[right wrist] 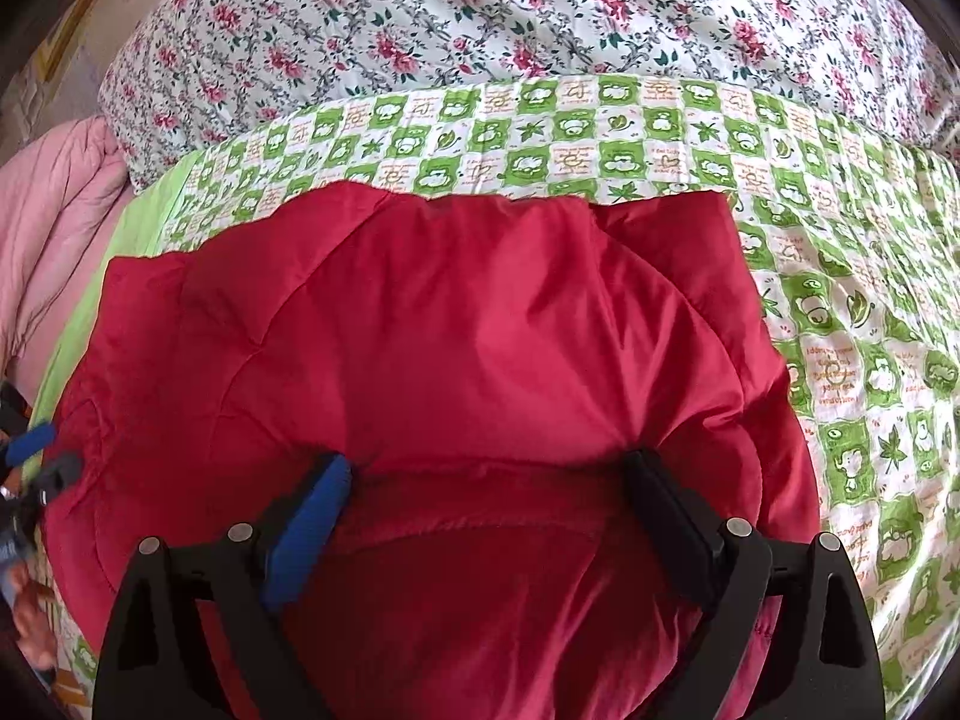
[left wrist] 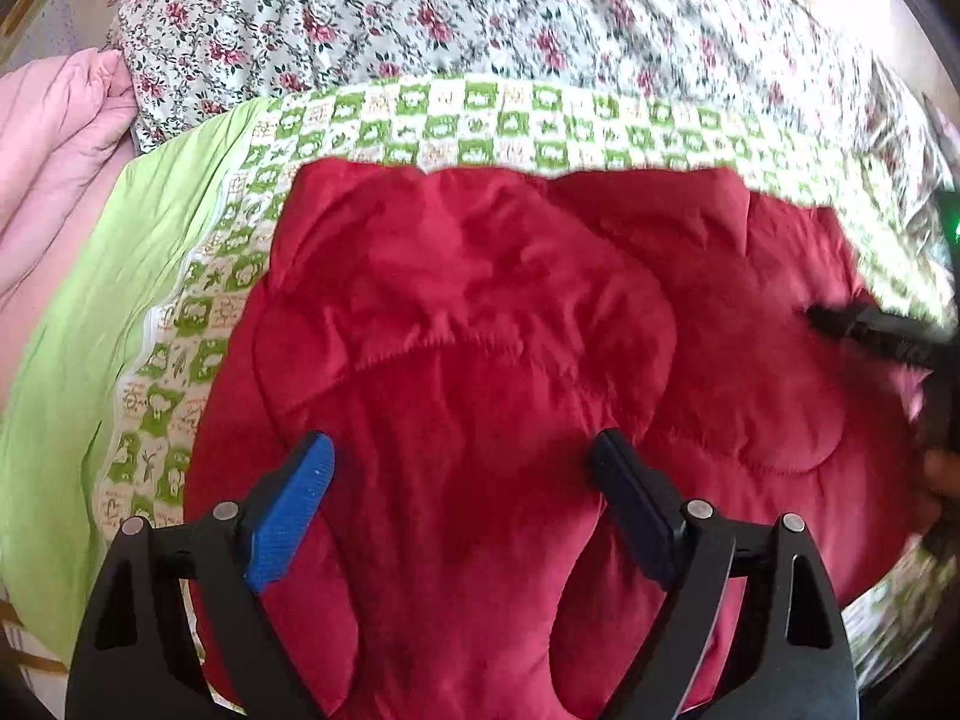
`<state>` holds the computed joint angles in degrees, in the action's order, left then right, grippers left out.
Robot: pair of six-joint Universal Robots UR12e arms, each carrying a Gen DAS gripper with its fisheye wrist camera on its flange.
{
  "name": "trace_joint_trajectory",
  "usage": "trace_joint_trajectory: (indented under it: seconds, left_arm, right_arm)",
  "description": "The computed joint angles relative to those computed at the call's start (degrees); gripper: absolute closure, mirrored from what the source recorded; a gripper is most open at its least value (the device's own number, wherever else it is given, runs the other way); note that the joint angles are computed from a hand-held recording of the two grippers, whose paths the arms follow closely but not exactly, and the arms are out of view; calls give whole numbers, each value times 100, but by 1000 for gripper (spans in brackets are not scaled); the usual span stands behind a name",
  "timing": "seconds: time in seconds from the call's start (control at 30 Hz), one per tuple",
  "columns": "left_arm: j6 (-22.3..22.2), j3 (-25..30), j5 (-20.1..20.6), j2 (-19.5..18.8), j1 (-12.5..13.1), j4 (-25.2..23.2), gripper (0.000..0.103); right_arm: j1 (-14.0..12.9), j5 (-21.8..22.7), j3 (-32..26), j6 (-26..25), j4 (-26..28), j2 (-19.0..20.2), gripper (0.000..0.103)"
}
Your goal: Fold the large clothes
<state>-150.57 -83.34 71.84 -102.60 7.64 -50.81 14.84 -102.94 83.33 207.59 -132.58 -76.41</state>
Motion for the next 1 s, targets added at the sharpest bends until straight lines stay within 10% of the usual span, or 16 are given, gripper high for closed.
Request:
trace_joint_trajectory:
  seconds: [0.4, 1.0]
  left_arm:
    - [-64, -106, 12, 25, 2, 139, 14]
    - [-14, 22, -24, -149, 3, 56, 4]
  right_arm:
    - [548, -140, 358, -410, -4, -488, 14]
    - [403, -123, 546, -148, -2, -380, 6]
